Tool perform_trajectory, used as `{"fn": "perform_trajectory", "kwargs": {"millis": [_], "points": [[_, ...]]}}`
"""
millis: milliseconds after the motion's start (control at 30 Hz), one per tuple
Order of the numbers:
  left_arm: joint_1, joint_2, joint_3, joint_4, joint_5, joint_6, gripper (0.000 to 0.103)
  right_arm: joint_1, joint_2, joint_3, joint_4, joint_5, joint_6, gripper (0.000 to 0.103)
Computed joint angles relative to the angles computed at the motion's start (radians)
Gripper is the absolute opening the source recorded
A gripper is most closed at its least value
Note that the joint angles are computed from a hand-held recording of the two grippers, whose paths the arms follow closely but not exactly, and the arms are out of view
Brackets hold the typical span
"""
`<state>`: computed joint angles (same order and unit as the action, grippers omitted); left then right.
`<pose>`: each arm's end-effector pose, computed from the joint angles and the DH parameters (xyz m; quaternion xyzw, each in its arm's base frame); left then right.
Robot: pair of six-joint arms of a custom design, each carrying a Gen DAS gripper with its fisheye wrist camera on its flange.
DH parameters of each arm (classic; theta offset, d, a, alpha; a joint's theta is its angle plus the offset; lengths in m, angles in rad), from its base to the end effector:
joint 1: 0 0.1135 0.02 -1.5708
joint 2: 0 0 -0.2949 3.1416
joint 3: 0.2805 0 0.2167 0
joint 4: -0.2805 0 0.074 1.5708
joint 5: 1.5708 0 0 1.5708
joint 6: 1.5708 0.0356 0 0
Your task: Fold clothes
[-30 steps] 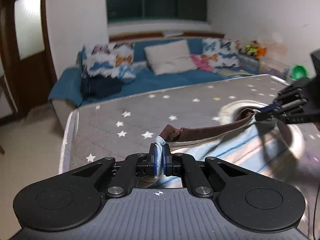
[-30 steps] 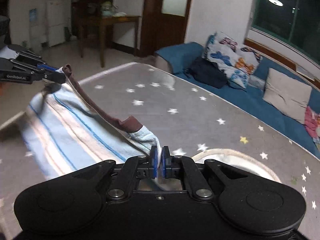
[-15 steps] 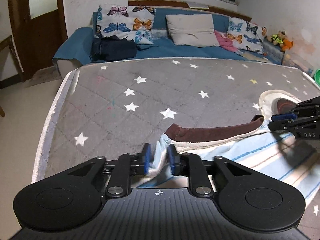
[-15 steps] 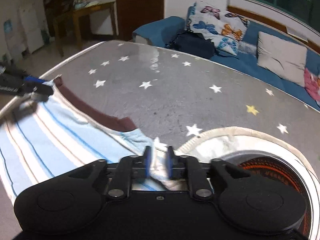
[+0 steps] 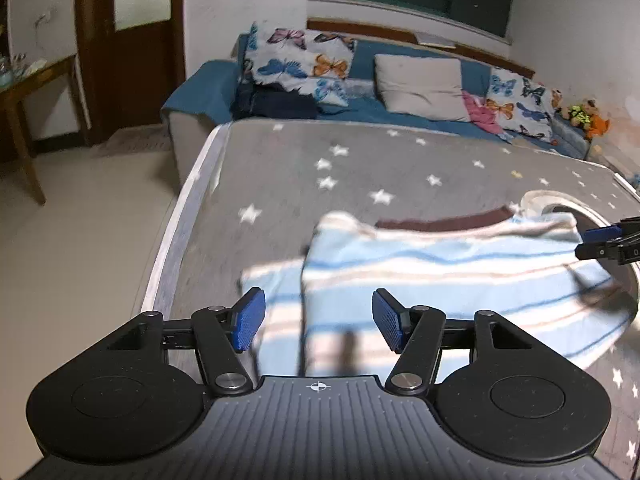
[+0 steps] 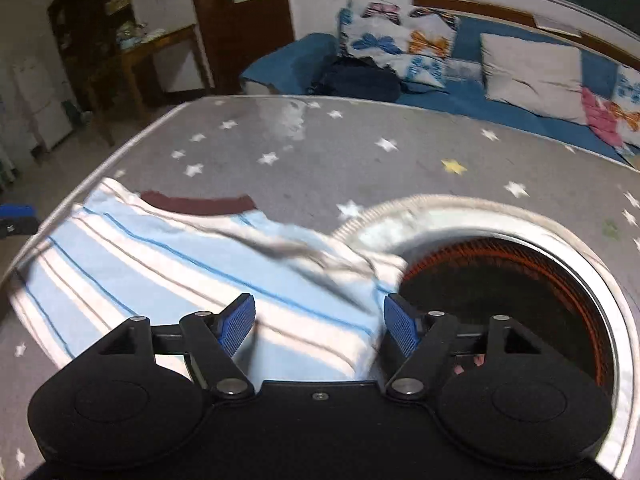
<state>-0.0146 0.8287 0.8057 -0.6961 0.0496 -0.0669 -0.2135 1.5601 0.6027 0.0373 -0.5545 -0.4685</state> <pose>0.1126 -0.0034 0.3139 -0.0136 0.9104 -0.0394 0.4117 0.2472 -0.0344 0.1897 -0.2027 0.8928 0.1416 0.3765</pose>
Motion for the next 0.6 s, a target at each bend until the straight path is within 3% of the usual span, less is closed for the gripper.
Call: {"fn": "perform_trajectory", "kwargs": {"millis": [267, 400, 600], "points": [[0.024, 0.038, -0.033, 0.013, 0.023, -0.027, 0.062, 0.016, 0.060, -0.042, 0.093, 0.013, 0.045, 0.074], [0.088, 0.076, -0.048, 0.034, 0.089, -0.030, 0.063, 0.028, 0.068, -0.065, 0.148, 0.013, 0.069, 0.074], [0.083, 0.111, -0.054, 0.064, 0.102, -0.060, 0.063, 0.043, 0.059, -0.081, 0.176, 0.029, 0.079, 0.054]]}}
